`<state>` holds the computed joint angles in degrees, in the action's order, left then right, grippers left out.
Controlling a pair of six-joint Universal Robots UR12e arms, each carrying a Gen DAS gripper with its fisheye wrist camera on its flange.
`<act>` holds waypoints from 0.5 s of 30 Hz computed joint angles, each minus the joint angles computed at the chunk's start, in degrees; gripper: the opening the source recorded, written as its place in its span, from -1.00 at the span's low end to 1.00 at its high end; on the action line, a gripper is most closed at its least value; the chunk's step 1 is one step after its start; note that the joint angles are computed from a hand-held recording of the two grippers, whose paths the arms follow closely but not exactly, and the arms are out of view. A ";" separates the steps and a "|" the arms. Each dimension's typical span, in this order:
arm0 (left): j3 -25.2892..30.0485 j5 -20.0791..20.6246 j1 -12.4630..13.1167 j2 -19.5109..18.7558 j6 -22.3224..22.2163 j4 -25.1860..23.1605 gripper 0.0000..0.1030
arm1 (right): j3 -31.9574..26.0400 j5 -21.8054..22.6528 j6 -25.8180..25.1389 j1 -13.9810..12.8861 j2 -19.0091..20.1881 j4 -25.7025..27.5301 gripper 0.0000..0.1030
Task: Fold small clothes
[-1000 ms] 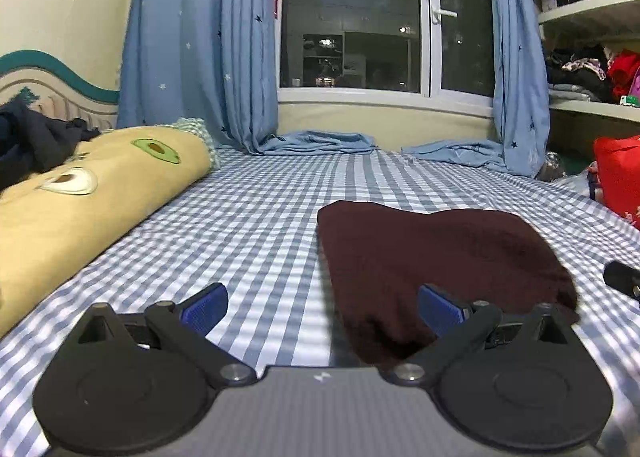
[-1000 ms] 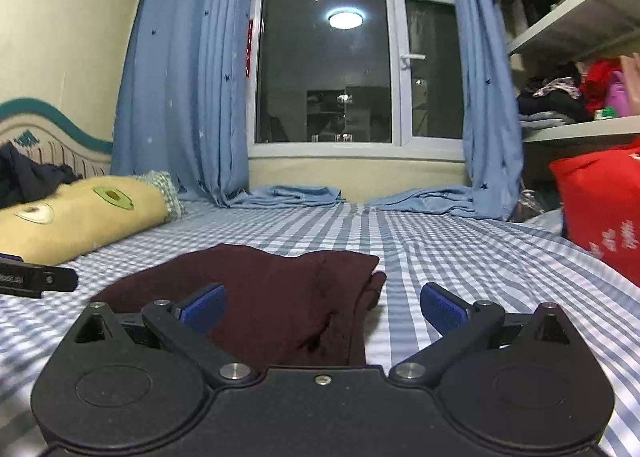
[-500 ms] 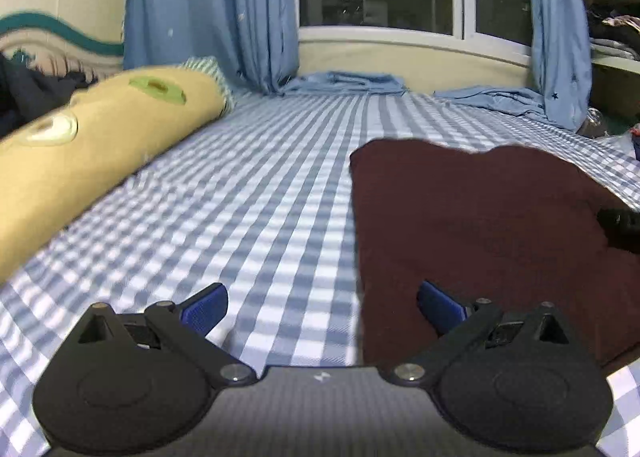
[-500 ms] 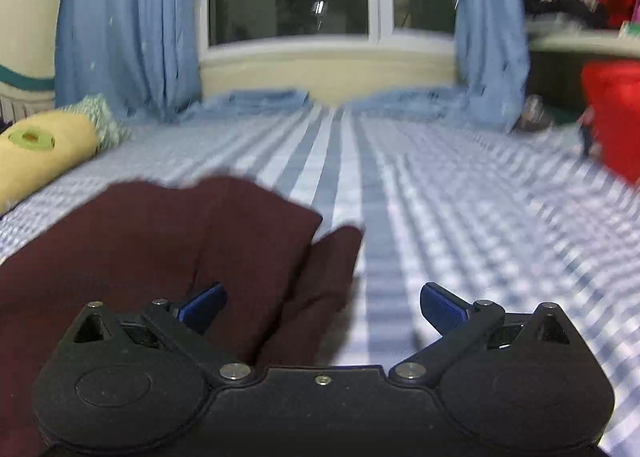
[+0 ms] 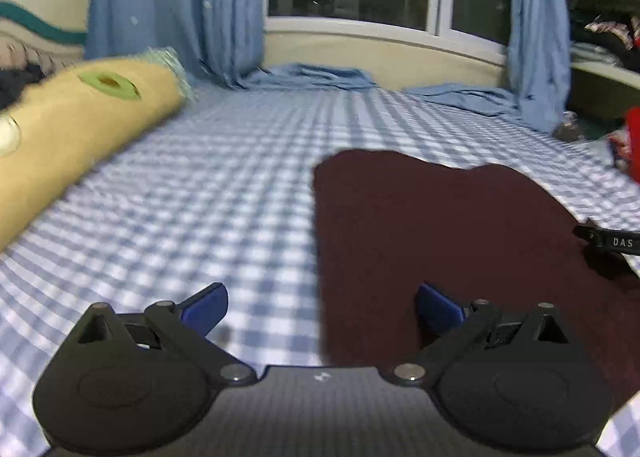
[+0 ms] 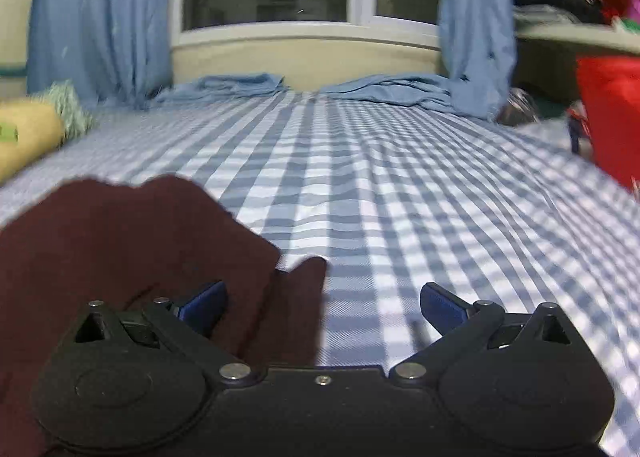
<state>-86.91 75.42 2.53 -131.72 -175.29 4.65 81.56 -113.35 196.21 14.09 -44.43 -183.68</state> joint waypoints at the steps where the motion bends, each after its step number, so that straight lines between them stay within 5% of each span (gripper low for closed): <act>1: -0.40 0.66 -0.14 -0.12 0.02 1.03 0.99 | 1.65 0.89 1.42 -0.18 -0.72 -2.56 0.99; 6: -0.20 -0.42 0.23 -0.43 -1.61 0.97 0.99 | 9.24 13.99 2.35 -1.50 -4.81 -14.25 0.82; 10: -0.26 -1.57 0.99 -0.27 -5.70 0.78 0.99 | 9.79 24.79 1.01 -2.61 -5.83 -12.41 0.30; 13: -0.30 -2.07 1.06 -0.31 -5.08 0.29 0.98 | 7.54 21.33 -0.84 -1.55 -5.43 -4.19 0.26; 15: -0.09 -3.41 1.14 -0.36 -4.16 -1.48 0.99 | 7.16 19.89 2.32 -1.30 -5.02 -3.43 0.26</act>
<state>-87.00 72.00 3.67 -132.09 -179.46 3.17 88.71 -93.45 198.53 12.79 -49.45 -187.12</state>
